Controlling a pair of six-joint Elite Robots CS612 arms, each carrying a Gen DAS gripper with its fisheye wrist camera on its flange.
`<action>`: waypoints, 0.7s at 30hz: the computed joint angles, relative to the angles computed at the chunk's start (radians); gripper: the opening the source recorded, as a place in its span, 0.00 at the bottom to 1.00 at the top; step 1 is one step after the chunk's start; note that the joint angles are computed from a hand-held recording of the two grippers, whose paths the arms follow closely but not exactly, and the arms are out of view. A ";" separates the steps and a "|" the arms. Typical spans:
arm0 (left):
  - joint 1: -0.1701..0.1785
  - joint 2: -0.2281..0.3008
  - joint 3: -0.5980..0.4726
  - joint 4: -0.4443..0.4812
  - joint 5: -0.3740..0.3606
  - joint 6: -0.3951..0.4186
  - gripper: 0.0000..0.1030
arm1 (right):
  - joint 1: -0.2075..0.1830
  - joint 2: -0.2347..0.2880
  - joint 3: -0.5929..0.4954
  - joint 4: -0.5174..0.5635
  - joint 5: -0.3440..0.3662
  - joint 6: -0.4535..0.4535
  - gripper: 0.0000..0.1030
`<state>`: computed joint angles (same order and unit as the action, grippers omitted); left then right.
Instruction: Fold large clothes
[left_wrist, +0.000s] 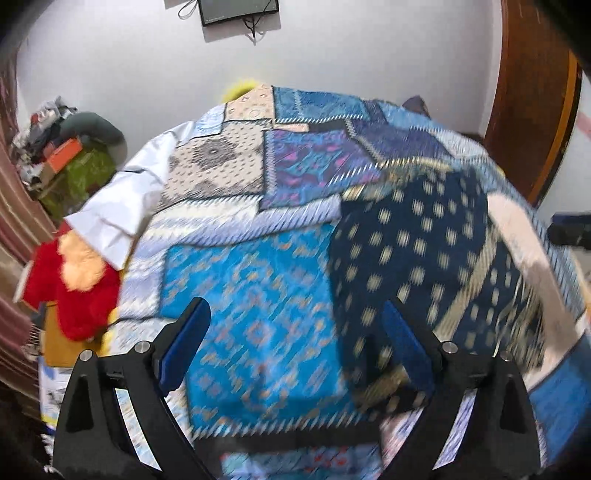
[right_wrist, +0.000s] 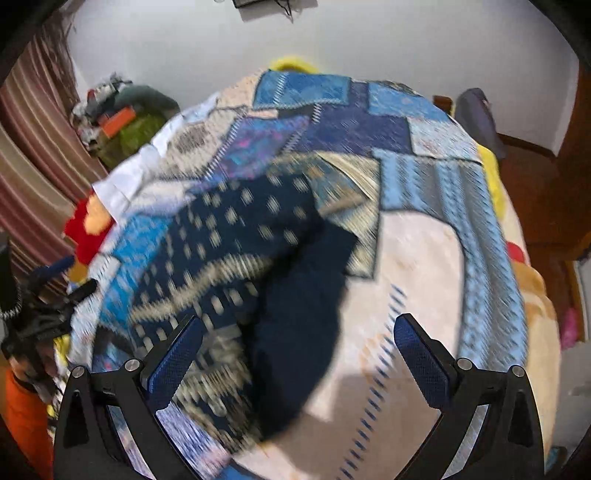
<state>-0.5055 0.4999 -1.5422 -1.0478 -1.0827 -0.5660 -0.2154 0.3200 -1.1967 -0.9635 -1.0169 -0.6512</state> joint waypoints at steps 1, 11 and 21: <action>0.009 -0.005 0.024 -0.033 -0.023 -0.001 0.93 | 0.009 -0.006 0.018 -0.013 0.004 0.015 1.00; 0.078 -0.031 0.219 -0.169 -0.199 -0.108 0.95 | 0.080 -0.053 0.245 -0.108 -0.062 0.118 1.00; 0.080 -0.054 0.170 -0.051 -0.008 -0.111 0.94 | 0.039 -0.037 0.212 -0.196 -0.154 0.092 1.00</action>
<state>-0.4250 0.4463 -1.3719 -1.0984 -1.0905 -0.6769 -0.1767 0.2829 -0.9844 -1.1596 -1.1709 -0.5594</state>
